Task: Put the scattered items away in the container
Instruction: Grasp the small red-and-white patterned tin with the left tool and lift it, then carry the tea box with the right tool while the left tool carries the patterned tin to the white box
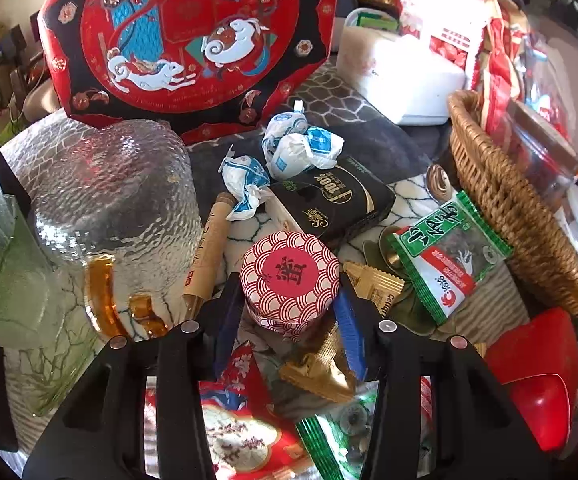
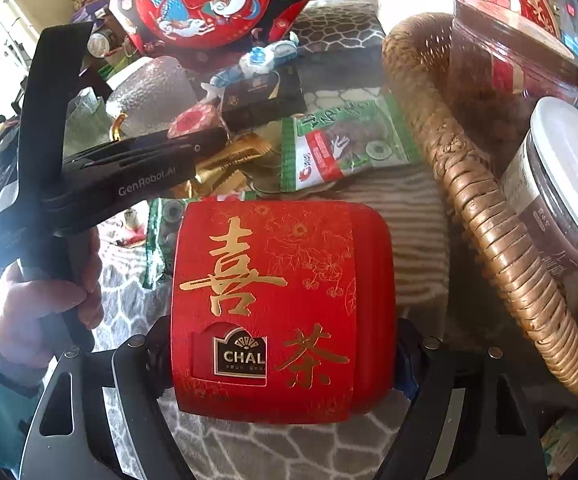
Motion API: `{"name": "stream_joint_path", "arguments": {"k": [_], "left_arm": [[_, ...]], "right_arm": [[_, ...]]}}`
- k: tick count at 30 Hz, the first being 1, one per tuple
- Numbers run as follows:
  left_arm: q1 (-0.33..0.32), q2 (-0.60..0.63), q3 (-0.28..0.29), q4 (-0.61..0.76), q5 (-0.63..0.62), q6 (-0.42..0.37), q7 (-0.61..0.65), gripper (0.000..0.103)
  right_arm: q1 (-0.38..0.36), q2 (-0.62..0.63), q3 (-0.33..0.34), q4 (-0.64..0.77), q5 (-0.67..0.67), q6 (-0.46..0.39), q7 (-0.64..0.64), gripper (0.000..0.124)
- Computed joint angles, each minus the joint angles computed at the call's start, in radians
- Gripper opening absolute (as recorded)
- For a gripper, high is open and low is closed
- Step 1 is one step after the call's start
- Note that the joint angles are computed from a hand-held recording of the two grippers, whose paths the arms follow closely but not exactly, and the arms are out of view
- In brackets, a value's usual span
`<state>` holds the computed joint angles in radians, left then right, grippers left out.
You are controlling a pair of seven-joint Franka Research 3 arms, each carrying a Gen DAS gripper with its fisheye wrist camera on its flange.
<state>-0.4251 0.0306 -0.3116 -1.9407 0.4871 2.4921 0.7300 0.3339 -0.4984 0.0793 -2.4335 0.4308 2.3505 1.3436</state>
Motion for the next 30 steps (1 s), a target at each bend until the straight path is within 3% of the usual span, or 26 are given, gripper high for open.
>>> {"name": "stream_joint_path", "arguments": {"k": [4, 6, 8, 12, 15, 16, 19, 21, 24, 27, 30], "left_arm": [[0.009, -0.063, 0.001, -0.04, -0.058, 0.05, 0.05, 0.042], [0.012, -0.1, 0.001, -0.058, -0.09, 0.061, 0.071, 0.042], [0.011, -0.169, 0.009, -0.102, -0.165, 0.084, 0.12, 0.042], [0.004, -0.332, 0.036, -0.187, -0.276, 0.075, 0.21, 0.042], [-0.007, -0.504, 0.078, -0.278, -0.342, 0.031, 0.277, 0.042], [-0.005, -0.557, 0.088, -0.299, -0.351, 0.003, 0.295, 0.042], [0.014, -0.7, 0.131, -0.339, -0.372, -0.111, 0.349, 0.042], [0.048, -0.776, 0.155, -0.354, -0.361, -0.183, 0.386, 0.042], [0.125, -0.853, 0.195, -0.354, -0.325, -0.268, 0.439, 0.042], [0.189, -0.864, 0.241, -0.335, -0.308, -0.299, 0.495, 0.042], [0.24, -0.829, 0.288, -0.309, -0.309, -0.293, 0.558, 0.042]], "right_arm": [[0.028, -0.03, -0.023, -0.006, -0.012, 0.01, -0.006, 0.082], [0.087, -0.051, -0.078, -0.013, -0.053, 0.026, 0.025, 0.082], [0.042, -0.072, -0.044, -0.015, -0.018, 0.025, 0.0, 0.082], [0.066, -0.104, -0.068, -0.015, -0.021, 0.064, -0.02, 0.082], [0.048, -0.11, -0.035, -0.001, -0.002, 0.066, -0.014, 0.082], [0.078, -0.106, -0.041, 0.008, -0.03, 0.075, 0.01, 0.082], [0.073, -0.093, 0.03, 0.055, -0.018, 0.072, 0.025, 0.082], [0.128, -0.076, 0.036, 0.087, -0.014, 0.075, 0.038, 0.082], [0.14, 0.0, 0.136, 0.208, 0.001, 0.054, 0.044, 0.082], [0.099, 0.152, 0.27, 0.414, -0.035, -0.003, 0.077, 0.082], [0.231, 0.394, 0.25, 0.676, -0.135, -0.017, 0.188, 0.082]]}}
